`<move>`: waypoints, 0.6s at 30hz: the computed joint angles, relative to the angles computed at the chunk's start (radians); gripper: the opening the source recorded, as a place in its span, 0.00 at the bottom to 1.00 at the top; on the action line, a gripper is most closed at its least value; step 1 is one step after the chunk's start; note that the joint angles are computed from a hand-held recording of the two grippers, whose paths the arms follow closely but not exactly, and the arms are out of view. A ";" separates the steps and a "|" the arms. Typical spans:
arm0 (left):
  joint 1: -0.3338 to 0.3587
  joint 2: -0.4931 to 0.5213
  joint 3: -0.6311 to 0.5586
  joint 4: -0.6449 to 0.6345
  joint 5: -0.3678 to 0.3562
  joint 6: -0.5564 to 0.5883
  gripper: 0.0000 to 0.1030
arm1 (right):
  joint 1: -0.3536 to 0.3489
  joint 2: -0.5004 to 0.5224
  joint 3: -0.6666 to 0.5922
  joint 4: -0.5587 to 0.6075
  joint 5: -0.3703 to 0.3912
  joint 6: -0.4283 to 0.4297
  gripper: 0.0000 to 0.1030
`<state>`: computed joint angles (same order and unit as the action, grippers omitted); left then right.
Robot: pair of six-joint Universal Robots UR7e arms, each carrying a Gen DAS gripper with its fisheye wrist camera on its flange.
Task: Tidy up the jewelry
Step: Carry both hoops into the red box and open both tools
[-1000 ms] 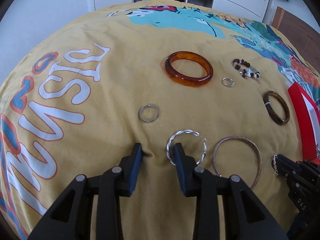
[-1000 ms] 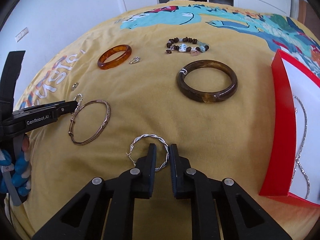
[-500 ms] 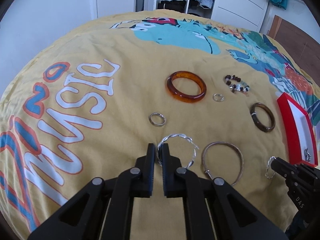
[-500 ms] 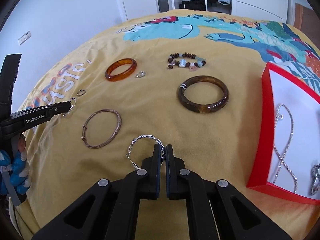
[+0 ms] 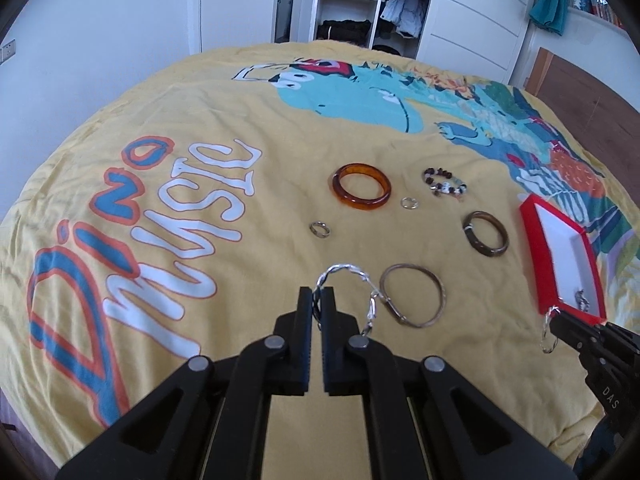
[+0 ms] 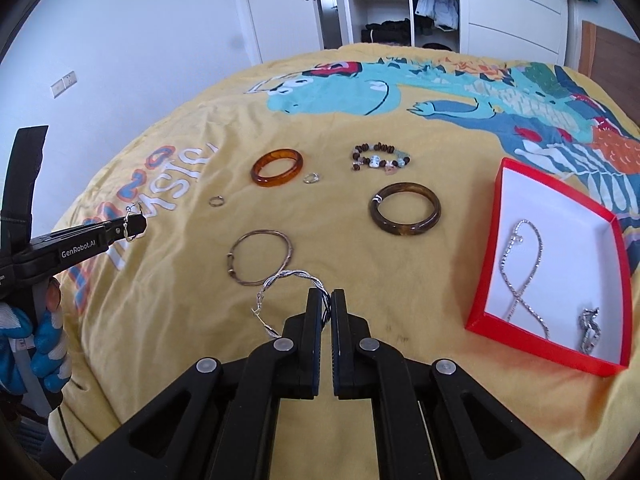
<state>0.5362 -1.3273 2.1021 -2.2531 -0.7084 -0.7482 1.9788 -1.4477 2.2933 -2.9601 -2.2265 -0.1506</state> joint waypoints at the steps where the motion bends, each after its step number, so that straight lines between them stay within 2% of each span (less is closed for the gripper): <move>1: -0.014 -0.016 0.006 0.011 -0.002 -0.009 0.03 | 0.016 -0.012 0.004 0.010 -0.007 0.010 0.04; 9: -0.116 -0.077 0.014 0.063 -0.017 -0.043 0.03 | 0.113 -0.090 0.021 0.051 -0.063 0.067 0.04; 13: -0.151 -0.044 -0.010 0.034 -0.042 -0.014 0.03 | 0.141 -0.146 0.031 0.063 -0.096 0.084 0.04; 18: -0.172 0.047 -0.071 -0.049 -0.093 0.068 0.03 | 0.134 -0.221 0.033 0.071 -0.136 0.071 0.04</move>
<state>0.3641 -1.2799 2.0313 -2.3017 -0.8015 -0.6803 2.1127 -1.6691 2.3259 -2.8893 -2.3623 -0.0791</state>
